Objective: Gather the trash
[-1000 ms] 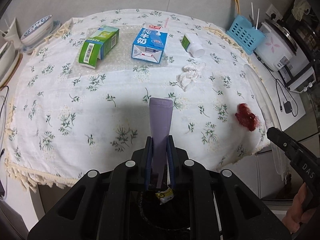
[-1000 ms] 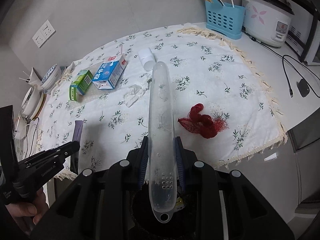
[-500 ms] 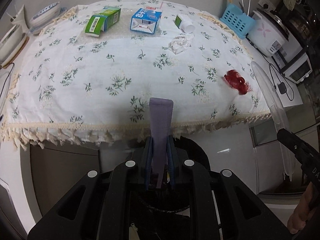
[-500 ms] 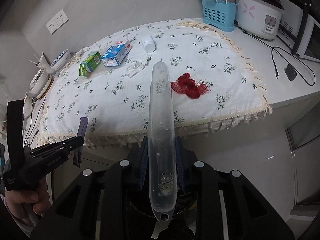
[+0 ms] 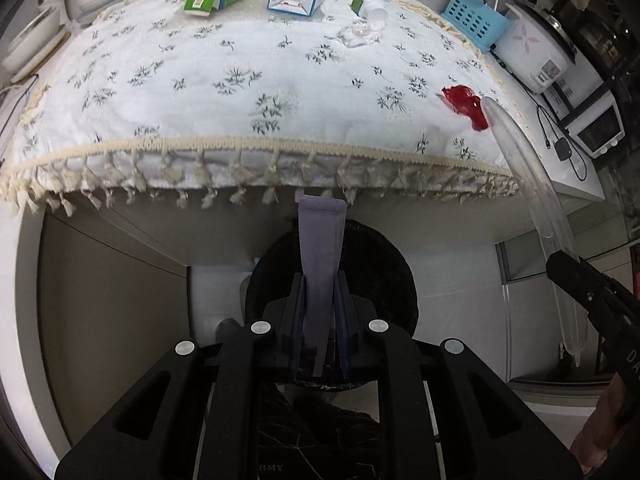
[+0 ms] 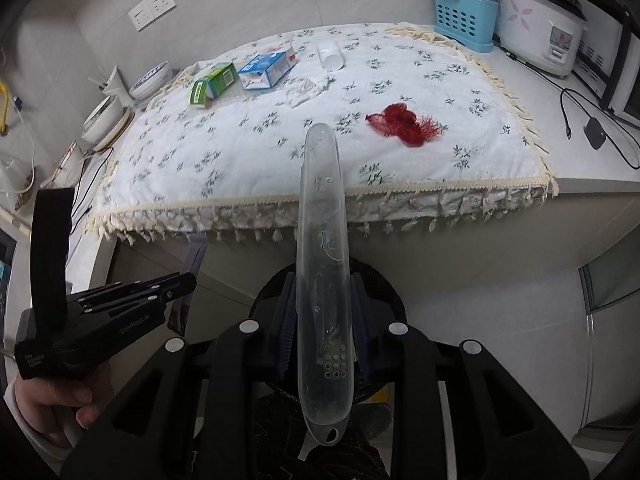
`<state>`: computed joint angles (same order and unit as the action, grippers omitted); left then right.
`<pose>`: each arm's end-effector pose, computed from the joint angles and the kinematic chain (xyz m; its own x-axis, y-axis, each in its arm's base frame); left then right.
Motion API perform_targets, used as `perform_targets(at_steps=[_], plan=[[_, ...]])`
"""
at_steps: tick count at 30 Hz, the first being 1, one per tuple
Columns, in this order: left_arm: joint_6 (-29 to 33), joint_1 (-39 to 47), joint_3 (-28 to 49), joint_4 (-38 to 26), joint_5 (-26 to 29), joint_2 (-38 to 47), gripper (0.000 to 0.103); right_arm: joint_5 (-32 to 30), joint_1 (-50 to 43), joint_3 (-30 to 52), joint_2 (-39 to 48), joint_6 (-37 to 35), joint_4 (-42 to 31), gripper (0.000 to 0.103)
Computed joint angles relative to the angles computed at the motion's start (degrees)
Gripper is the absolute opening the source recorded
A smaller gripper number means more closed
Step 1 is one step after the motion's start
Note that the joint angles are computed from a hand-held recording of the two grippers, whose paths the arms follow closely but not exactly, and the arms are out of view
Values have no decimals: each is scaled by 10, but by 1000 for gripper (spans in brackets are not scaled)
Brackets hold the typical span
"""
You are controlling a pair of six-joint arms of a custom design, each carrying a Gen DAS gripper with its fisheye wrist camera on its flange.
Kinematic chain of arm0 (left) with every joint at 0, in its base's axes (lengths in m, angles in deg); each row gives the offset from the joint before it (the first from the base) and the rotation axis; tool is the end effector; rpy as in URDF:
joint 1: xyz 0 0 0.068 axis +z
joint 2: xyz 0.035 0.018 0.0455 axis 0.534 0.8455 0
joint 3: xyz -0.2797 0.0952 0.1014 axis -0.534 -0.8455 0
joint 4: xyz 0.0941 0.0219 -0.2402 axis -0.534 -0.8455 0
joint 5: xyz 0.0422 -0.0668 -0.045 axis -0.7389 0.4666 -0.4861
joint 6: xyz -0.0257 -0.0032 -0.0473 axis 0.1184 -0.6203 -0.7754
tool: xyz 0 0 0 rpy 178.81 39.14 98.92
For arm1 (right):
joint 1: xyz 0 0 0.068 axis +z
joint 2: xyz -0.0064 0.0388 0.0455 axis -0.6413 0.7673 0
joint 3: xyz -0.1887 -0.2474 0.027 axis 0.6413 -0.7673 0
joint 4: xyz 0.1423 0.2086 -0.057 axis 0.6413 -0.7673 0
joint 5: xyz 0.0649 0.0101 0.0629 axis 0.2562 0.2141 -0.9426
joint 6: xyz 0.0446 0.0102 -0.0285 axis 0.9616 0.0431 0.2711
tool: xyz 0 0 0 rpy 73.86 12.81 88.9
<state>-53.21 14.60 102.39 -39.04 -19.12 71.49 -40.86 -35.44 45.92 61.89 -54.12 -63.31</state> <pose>0.2323 -0.0796 0.1449 -0.9434 0.0833 -0.3211 0.1558 0.9658 -0.2074 0.1731 0.0167 0.1776 -0.8691 0.1210 -0.4796 0.0425 0.9843 0.1713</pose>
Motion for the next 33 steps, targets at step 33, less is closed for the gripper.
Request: perform_targets(at_steps=[33], plan=[[-89,-93,-57,316,-41,292,14,-22,-46,-125,405,-61,379,24]])
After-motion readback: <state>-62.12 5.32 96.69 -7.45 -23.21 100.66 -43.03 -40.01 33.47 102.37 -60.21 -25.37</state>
